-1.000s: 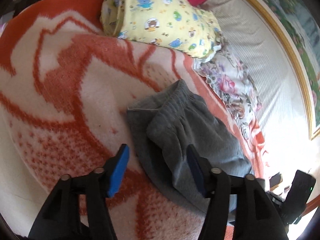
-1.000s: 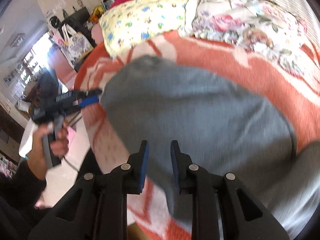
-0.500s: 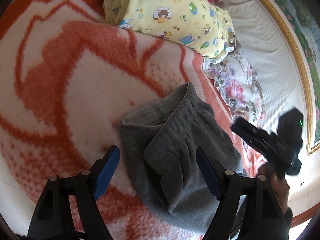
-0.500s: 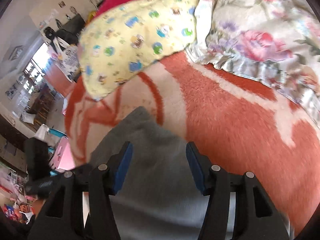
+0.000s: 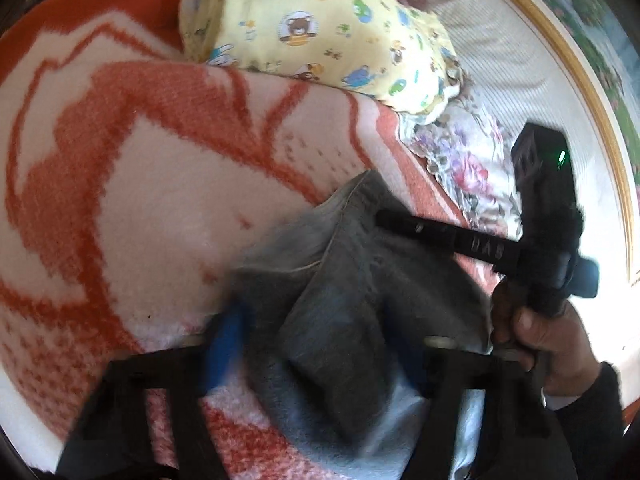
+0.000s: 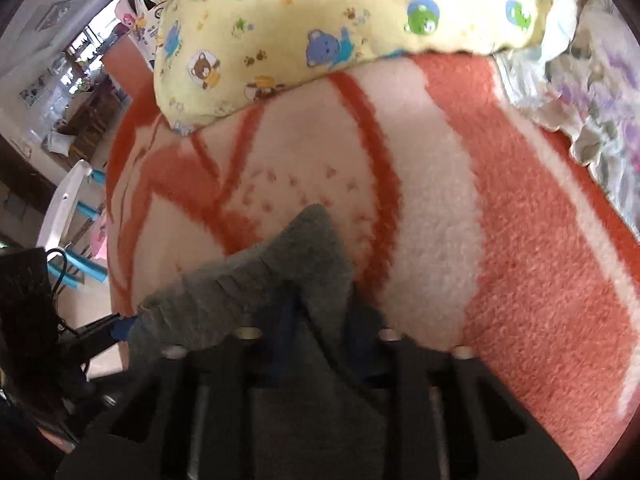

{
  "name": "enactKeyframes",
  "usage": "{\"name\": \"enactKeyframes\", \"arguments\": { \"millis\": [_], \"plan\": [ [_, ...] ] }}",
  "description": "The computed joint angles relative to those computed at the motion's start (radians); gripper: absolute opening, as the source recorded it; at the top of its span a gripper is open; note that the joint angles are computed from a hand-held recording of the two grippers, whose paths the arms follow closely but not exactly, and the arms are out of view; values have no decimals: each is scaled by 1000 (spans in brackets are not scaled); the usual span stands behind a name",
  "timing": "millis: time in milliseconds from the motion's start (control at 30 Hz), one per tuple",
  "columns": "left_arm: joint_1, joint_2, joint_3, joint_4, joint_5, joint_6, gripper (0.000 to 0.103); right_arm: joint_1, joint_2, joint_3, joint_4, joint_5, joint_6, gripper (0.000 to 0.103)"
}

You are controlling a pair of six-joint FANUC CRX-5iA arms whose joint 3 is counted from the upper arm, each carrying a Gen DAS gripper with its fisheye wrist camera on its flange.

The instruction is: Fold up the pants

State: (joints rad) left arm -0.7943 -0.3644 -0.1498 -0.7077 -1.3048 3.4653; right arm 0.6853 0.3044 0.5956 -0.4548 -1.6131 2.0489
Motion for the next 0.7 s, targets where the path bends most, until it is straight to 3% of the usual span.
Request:
{"name": "enactKeyframes", "arguments": {
  "millis": [33,67,167,267,367,433,567,700],
  "plan": [
    [20,-31,-36,16,66,3,25,1,-12,-5,-2,12,-1,7],
    [17,-45,-50,8,84,27,21,4,-27,-10,-7,28,0,7],
    [-86,-56,-25,-113,9,107,19,17,-60,-6,-21,63,-3,7],
    [-217,-46,40,-252,-128,141,18,34,-89,17,-51,113,-6,5],
    [-351,9,130,-381,-329,122,18,60,-126,0,-76,186,19,5],
    [-369,34,156,-384,-401,93,18,96,-137,-24,-61,214,28,5],
    [-338,-15,64,-285,-353,203,18,168,-129,-99,-4,243,6,5],
    [-300,-59,-25,-184,-289,284,19,169,-95,-117,-16,182,-11,5]
  ]
}}
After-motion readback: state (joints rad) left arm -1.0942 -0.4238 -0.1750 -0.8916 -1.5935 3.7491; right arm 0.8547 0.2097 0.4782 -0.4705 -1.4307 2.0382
